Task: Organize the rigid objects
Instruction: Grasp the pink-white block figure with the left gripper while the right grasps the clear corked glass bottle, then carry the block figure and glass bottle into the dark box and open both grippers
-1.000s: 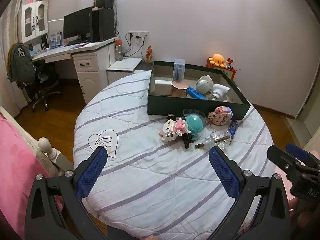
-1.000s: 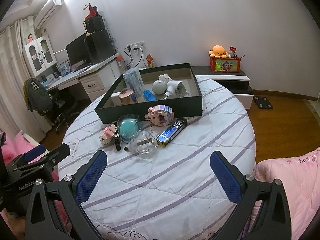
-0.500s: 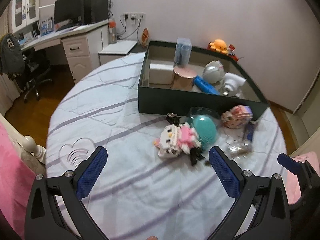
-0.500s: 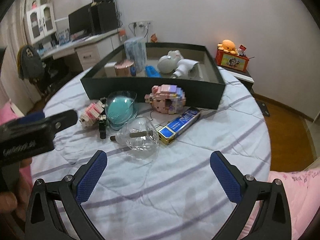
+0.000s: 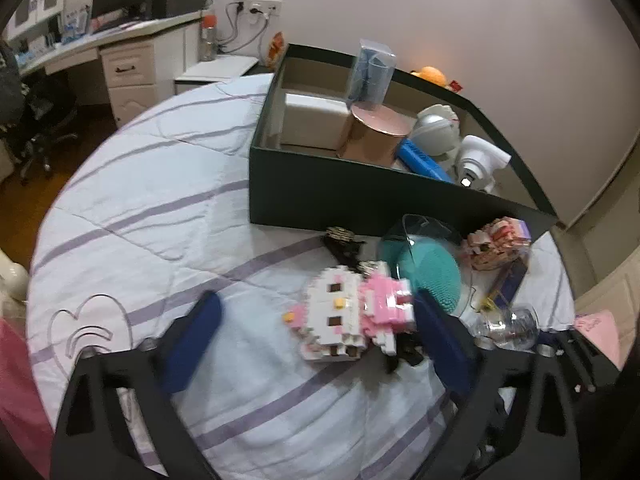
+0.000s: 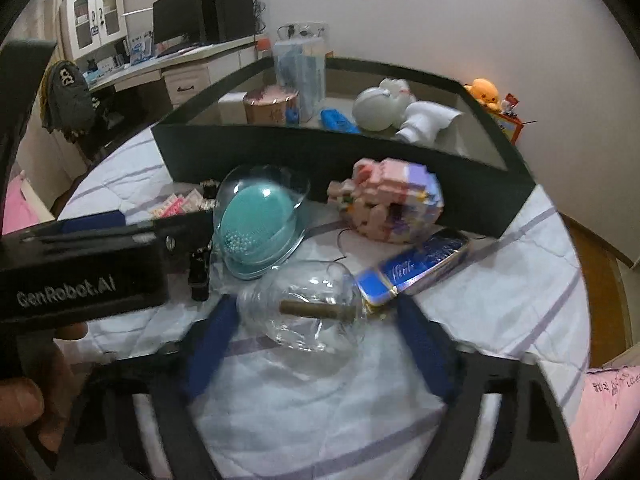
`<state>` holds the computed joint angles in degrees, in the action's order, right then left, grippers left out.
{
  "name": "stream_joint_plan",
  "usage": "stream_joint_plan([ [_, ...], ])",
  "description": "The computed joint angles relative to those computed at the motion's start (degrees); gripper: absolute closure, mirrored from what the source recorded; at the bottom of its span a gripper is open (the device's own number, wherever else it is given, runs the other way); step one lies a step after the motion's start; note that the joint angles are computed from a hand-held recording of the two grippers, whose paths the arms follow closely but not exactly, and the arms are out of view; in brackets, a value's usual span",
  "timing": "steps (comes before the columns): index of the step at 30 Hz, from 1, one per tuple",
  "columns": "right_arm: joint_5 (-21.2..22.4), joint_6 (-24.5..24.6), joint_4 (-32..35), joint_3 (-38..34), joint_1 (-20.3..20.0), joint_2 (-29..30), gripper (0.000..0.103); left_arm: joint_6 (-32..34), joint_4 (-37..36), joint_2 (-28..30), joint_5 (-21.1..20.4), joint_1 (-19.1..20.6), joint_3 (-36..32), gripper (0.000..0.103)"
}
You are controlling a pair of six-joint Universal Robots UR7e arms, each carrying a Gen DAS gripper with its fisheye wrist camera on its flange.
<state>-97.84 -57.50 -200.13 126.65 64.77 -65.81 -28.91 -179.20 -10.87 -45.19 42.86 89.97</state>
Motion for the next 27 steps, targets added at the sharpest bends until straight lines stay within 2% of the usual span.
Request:
stream_joint_plan([
  [1, -0.11, -0.20, -0.57, 0.00, 0.03, 0.29, 0.038, 0.34, -0.59, -0.01, -0.23, -0.04, 0.24, 0.015],
  [3, 0.32, -0.50, -0.58, 0.15, -0.03, 0.21, 0.041, 1.59, -1.97, 0.13, -0.85, -0.24, 0.45, 0.035],
  [4, 0.55, -0.41, -0.32, 0.16, -0.11, 0.07, 0.042, 1.92, -2.41, 0.15, -1.61, -0.24, 0.44, 0.040],
  [9, 3.70, 1.22, 1.98, 0.76, -1.34, -1.94, 0.042, 1.37, -3.62, -0.08, -1.95, -0.43, 1.30, 0.041],
  [20, 10.08, 4.61, 9.88, 2.41, -3.90, -8.95, 0.042, -0.49, -5.60, -3.25, 2.59, -3.70, 7.47, 0.041],
  [27, 13.12, 5.84, 12.42, 0.99, -2.38, -12.20, 0.042, 4.36, -7.70, -4.37, 5.05, -5.31, 5.96, 0.041],
])
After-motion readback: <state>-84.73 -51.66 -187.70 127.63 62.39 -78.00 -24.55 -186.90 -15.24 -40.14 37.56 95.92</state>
